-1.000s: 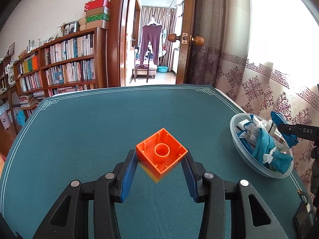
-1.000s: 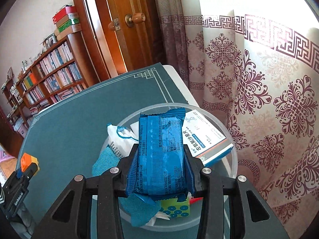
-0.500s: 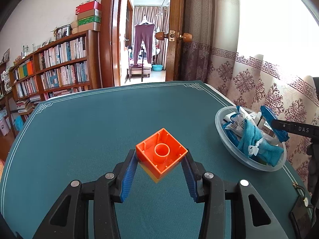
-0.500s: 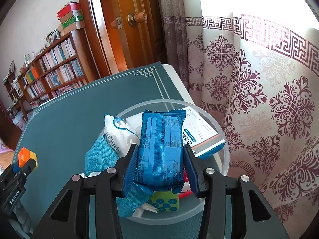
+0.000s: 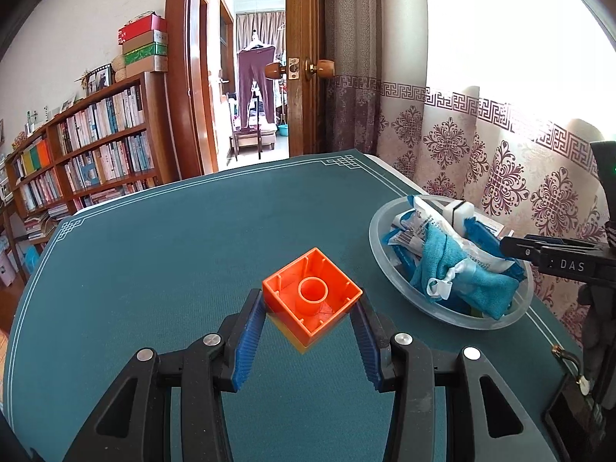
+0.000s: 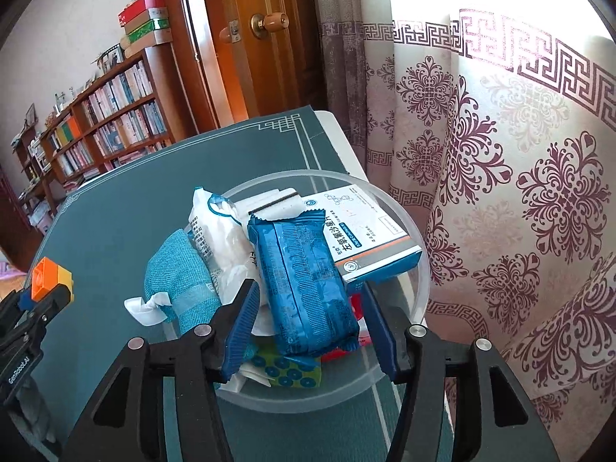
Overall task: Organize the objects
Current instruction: 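Lower the blue packet into the bowl with the right tool while the left holds the block, then lower the orange-yellow block into the bowl and open the left tool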
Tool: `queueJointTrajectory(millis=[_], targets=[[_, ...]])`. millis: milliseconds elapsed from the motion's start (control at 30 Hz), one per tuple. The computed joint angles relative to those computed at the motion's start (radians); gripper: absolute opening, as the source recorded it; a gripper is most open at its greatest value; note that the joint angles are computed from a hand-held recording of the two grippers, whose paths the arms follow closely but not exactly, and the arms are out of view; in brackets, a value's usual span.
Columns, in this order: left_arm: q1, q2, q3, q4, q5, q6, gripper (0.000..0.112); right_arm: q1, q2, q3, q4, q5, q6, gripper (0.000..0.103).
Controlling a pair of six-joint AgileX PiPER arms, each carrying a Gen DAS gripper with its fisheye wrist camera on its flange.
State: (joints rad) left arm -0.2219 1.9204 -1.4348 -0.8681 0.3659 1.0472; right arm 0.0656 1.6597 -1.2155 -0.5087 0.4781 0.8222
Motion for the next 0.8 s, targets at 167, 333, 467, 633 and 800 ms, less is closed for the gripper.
queueJointTrajectory(millis=[167, 333, 467, 633, 800], targets=[[-0.046, -0.015, 0.012, 0.028, -0.013, -0.015, 0.048, -0.002, -0.055, 0.059, 0.005, -0.032, -0.007, 0.061], [-0.098, -0.022, 0.011, 0.080, -0.032, -0.051, 0.048, -0.015, -0.117, 0.134, 0.010, -0.078, -0.003, 0.061], [-0.137, -0.012, -0.013, 0.147, -0.037, -0.111, 0.048, -0.026, -0.156, 0.183, 0.011, -0.106, 0.000, 0.061], [-0.175, 0.032, -0.107, 0.224, 0.025, -0.211, 0.048, -0.051, -0.194, 0.244, 0.063, -0.149, -0.050, 0.066], [-0.200, 0.086, -0.211, 0.232, 0.102, -0.250, 0.048, -0.084, -0.222, 0.294, 0.143, -0.188, -0.128, 0.067]])
